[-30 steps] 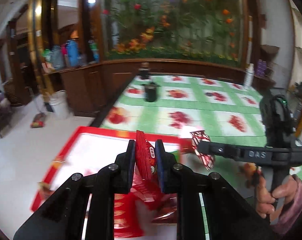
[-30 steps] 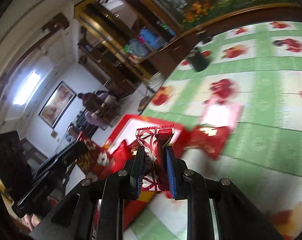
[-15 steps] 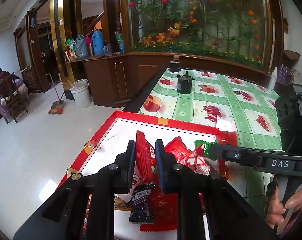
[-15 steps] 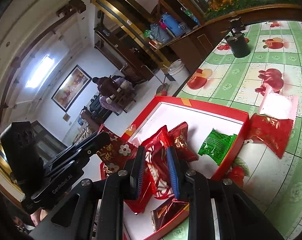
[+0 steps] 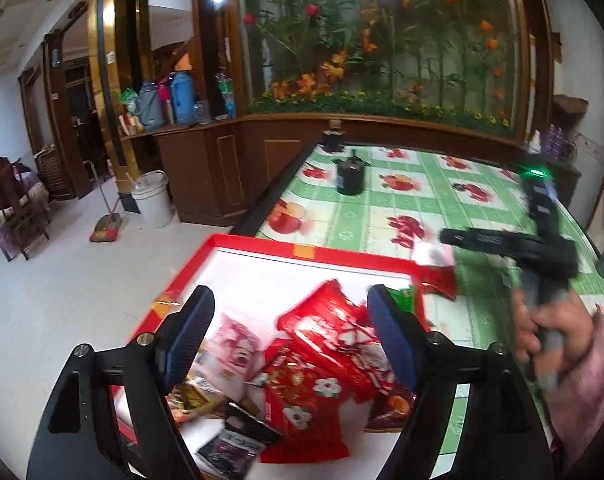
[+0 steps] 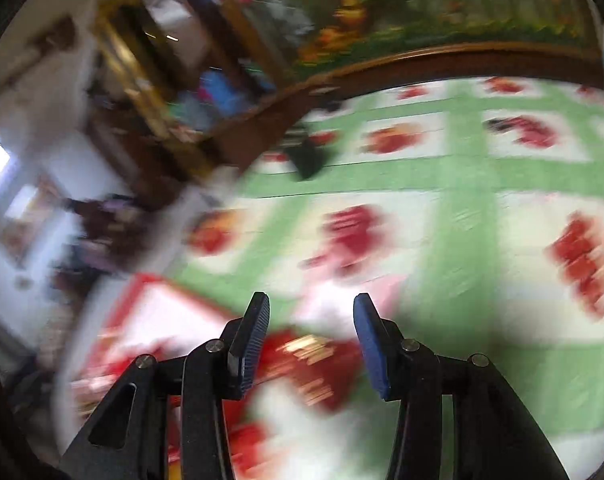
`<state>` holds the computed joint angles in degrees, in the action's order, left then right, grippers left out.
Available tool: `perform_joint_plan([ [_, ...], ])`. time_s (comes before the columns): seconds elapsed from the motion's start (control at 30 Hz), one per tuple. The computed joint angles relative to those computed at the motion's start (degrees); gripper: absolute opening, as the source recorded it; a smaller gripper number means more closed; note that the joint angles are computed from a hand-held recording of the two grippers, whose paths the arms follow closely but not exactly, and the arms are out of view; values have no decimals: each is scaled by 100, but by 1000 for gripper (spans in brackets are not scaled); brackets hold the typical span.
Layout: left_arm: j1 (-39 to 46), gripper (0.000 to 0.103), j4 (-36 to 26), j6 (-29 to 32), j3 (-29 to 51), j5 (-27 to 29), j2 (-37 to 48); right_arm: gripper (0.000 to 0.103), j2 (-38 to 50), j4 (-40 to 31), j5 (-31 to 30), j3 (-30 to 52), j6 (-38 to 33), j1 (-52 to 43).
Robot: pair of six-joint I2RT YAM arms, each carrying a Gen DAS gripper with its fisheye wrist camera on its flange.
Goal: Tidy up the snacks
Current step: 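Move the left gripper to a red packet while the right reaches the pink-white packet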
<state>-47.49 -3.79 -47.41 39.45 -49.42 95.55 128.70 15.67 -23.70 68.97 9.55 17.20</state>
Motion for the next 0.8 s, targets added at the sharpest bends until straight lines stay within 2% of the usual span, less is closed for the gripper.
perform_joint_plan([
  [0.1,-63,79,19,72,129,109,169,46,521,-493,216,819,-181,84],
  [0.3,-160,79,-199,86,294,259,280,48,929,-864,1103,1372,-751,528],
  [0.6,-88,79,-120,-117,179,643,258,52,352,-817,1354,374,-1735,587],
  [0.8,-239,79,-151,-108,415,740,520,52,-230,-165,1297,-930,-2255,316],
])
